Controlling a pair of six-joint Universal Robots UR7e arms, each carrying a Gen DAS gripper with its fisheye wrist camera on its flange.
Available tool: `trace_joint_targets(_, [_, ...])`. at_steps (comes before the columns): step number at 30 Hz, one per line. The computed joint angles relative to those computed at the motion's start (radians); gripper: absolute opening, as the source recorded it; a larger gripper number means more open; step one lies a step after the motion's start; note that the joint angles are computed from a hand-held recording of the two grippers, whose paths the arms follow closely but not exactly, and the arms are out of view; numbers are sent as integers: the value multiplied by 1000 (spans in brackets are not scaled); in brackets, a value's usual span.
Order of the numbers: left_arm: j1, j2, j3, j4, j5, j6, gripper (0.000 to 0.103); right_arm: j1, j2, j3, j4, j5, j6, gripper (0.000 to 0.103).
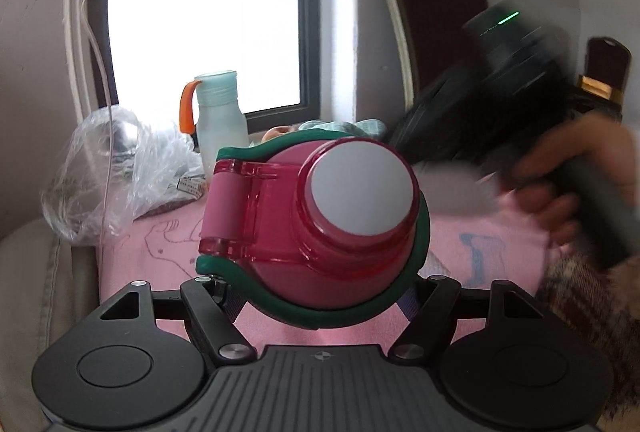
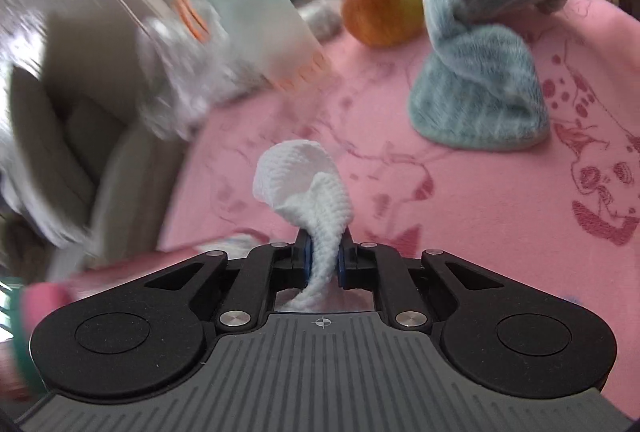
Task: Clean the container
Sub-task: 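Wipe the bottle lid with the white cloth in the right tool, then rotate the bottle in the left tool while the right tool wipes its lid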
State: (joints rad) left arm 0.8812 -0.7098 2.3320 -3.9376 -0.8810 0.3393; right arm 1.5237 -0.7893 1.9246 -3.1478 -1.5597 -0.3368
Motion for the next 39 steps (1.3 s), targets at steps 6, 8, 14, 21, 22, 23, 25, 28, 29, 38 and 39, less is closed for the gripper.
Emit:
trace_joint_targets(6, [-3, -18, -16, 65, 26, -124, 70, -69, -121, 99, 140, 483, -34, 13])
trace_joint_targets(8, [-4, -17, -16, 69, 31, -135, 70, -63, -107, 111, 101, 453, -26, 14])
trace_joint_targets(14, [1, -22, -24, 82, 34, -139, 70, -69, 9, 90, -142, 178, 154, 14])
trace_joint_targets(21, [8, -22, -72, 145, 33, -84, 70, -88, 14, 84, -66, 69, 160, 14])
trace_joint_targets(22, [9, -24, -83, 162, 33, -74, 70, -90, 6, 90, -70, 72, 163, 14])
trace_joint_targets(23, [10, -24, -93, 179, 34, -67, 70, -91, -3, 97, -82, 72, 167, 14])
trace_joint_targets(25, [12, -24, -115, 215, 40, -62, 70, -92, -26, 122, -142, 82, 162, 14])
trace_joint_targets(28, [11, -22, -151, 277, 65, -102, 70, -94, -68, 162, -236, 107, 140, 14])
trace_joint_targets(29, [9, -21, -161, 298, 80, -130, 70, -92, -82, 177, -273, 107, 123, 14])
trace_joint_targets(38, [-47, -31, -245, 632, 279, -515, 76, -91, -136, 255, -404, 35, 45, 15])
trace_joint_targets(39, [-53, -30, -252, 663, 299, -547, 78, -96, -137, 260, -405, 39, 46, 15])
